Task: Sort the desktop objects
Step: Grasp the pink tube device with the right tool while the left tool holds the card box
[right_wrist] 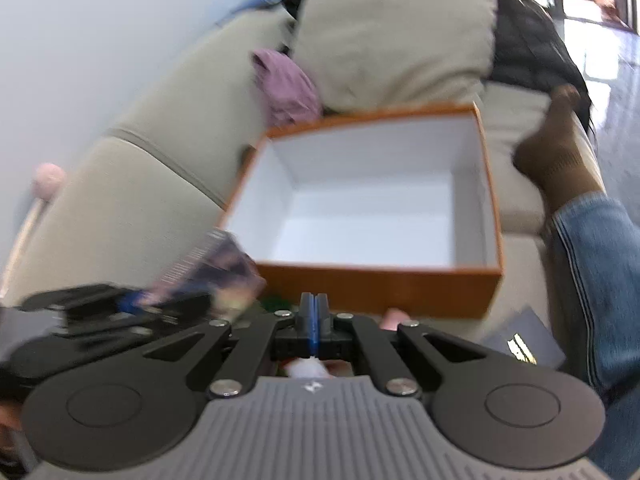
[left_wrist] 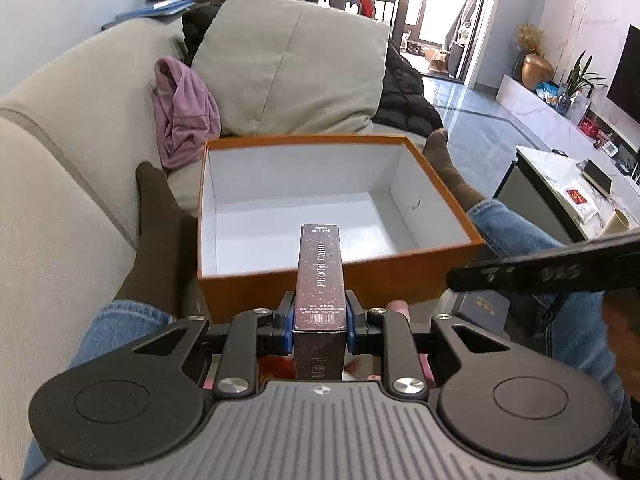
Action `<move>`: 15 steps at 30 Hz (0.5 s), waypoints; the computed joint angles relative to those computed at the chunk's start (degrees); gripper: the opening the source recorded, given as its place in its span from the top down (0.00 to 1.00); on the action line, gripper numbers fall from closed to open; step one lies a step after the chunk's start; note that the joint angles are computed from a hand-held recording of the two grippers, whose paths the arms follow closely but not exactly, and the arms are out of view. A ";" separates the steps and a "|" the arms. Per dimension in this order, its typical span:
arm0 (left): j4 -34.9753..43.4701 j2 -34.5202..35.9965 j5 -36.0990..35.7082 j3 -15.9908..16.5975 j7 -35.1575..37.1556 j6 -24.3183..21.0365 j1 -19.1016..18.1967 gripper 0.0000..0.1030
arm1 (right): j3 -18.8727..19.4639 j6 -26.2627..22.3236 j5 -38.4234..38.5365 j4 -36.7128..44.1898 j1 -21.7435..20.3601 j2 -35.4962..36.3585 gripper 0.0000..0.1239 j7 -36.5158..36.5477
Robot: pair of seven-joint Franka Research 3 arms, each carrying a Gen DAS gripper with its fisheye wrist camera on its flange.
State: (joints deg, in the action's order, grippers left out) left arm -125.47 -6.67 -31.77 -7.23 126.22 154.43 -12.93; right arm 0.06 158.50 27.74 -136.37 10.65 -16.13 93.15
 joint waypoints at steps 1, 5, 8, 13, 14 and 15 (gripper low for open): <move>-0.30 0.03 0.08 0.06 -0.02 -0.43 0.07 0.75 | -0.54 -1.76 0.96 0.08 0.10 0.76 1.00 0.47; -0.69 0.80 -0.05 0.21 0.19 -1.66 0.58 0.75 | 1.18 -2.53 -0.11 -1.36 -2.00 2.67 0.90 8.52; -0.60 1.41 0.00 0.04 -0.03 -2.24 1.12 0.75 | 1.03 -2.93 0.23 -1.91 -1.26 3.95 0.70 10.89; -0.90 1.35 0.01 -0.18 0.20 -2.64 1.75 0.75 | 1.05 -6.03 -1.97 0.49 -1.02 7.51 0.67 12.38; -1.12 1.25 -0.02 -0.22 0.24 -2.79 1.79 0.75 | 1.53 -6.13 -3.48 0.13 -1.06 7.77 0.67 13.53; -1.13 1.32 -0.02 -0.25 0.22 -3.02 1.80 0.75 | 1.66 -6.64 -4.78 1.11 -1.16 9.00 0.67 14.34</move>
